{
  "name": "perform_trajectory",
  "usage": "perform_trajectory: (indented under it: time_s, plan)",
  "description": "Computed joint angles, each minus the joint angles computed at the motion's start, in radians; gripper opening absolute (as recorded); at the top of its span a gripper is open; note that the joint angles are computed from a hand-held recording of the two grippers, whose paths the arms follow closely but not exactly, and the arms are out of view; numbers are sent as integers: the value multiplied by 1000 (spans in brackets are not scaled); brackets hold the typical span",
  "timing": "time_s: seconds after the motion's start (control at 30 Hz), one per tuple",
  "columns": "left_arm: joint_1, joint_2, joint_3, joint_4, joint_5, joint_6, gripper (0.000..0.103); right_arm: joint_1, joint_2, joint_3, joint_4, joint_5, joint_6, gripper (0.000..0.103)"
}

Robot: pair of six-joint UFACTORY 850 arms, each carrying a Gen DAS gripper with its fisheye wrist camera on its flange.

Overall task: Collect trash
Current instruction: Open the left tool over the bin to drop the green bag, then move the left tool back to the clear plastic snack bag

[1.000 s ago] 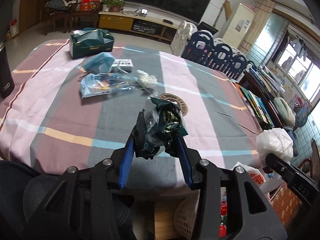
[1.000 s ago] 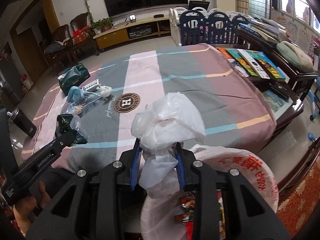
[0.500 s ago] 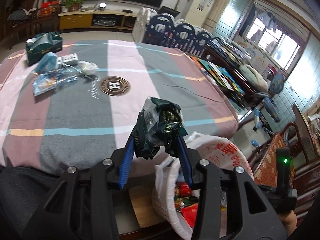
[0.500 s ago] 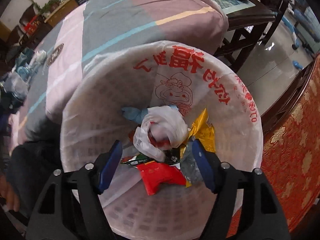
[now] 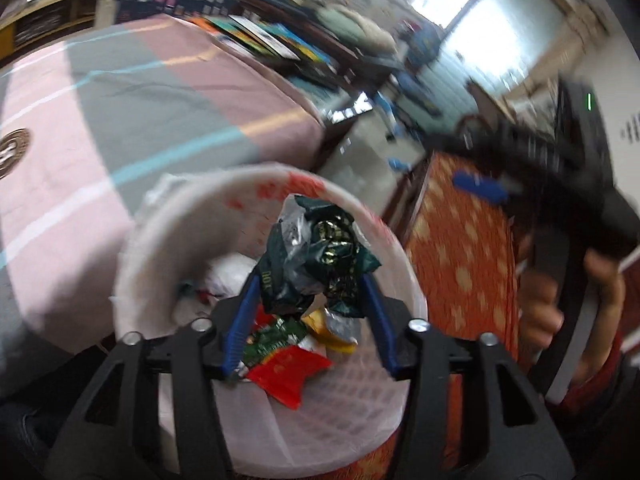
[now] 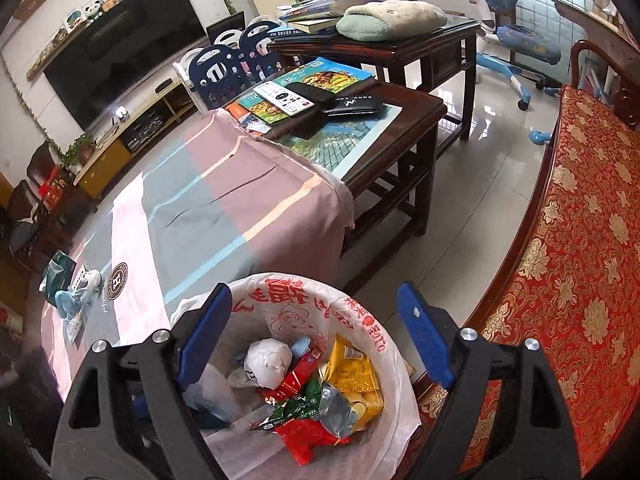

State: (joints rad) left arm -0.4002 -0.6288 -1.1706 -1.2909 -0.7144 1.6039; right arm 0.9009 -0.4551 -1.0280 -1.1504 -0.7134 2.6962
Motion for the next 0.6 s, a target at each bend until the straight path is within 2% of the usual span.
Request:
perform_trajectory:
  time_s: [0.07,0.17,0.3,0.4,0.47,0.6]
  plan:
    - [-17,0,10,34,36,6,73,-2,-11,-12,-4,9,-15,83]
    - [-9,6,20,-2,112,26,81,-2,-17,-20,-3,36,-37,83]
    - [47,0,5,-74,166,-52,84,-5,-46,-59,-8,70,-65,83]
    - [81,5,9,-185,286,-56,84,-4,-73,-98,11,69,-123,83]
    - [104,10,12,-294,369,-7,84,-3,-89,-121,21,66,-154,83]
    - [142,21,9,-519,471,143,84,1,-118,-163,19,66,-196,83]
